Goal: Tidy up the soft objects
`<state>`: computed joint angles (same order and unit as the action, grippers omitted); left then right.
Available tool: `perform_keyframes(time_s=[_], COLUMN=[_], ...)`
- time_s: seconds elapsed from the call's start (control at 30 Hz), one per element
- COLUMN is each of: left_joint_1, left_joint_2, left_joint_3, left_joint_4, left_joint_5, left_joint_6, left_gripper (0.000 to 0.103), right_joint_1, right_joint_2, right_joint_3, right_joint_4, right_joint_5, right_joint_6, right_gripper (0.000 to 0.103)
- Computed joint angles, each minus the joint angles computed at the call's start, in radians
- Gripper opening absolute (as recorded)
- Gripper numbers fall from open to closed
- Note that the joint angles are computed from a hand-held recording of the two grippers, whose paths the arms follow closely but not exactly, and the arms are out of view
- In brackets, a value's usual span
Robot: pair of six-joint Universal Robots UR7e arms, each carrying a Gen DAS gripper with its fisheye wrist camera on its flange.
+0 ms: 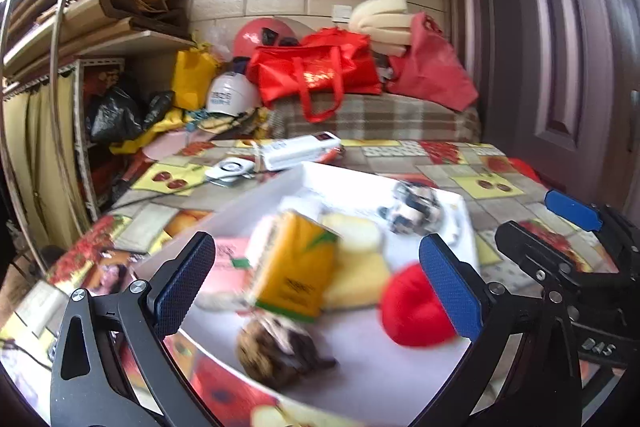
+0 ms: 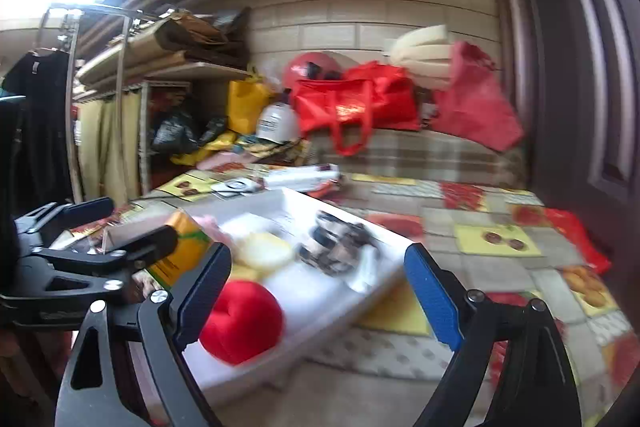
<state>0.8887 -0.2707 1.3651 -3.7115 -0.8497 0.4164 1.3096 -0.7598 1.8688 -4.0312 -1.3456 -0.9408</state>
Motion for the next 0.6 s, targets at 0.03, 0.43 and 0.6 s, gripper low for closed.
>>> perform_keyframes(time_s=[0.03, 0.43, 0.6], left_joint_1=[-0.006, -0.083, -0.09], left_joint_2=[-0.012, -0.008, -0.039], left_joint_3=[0.027, 0.101, 0.144], left_joint_4=[0.009, 0.048, 0.134], left_joint_5=[-0.008, 0.151, 0.152], left_joint_6=[-0.024, -0.033, -0.156], left_gripper=[0.103, 0.103, 0.103], right_joint_1=[-0.005, -0.132, -0.155], right_joint_2=[-0.01, -0.158, -0.19], right_joint_3=[0.015, 0.209, 0.267], right_joint_4=[-0.004, -0.14, -0.151], right_joint_5=[-0.008, 0.085, 0.077], right_joint_6=[0.002, 0.208, 0.227], right_gripper=[0.089, 0.089, 0.089])
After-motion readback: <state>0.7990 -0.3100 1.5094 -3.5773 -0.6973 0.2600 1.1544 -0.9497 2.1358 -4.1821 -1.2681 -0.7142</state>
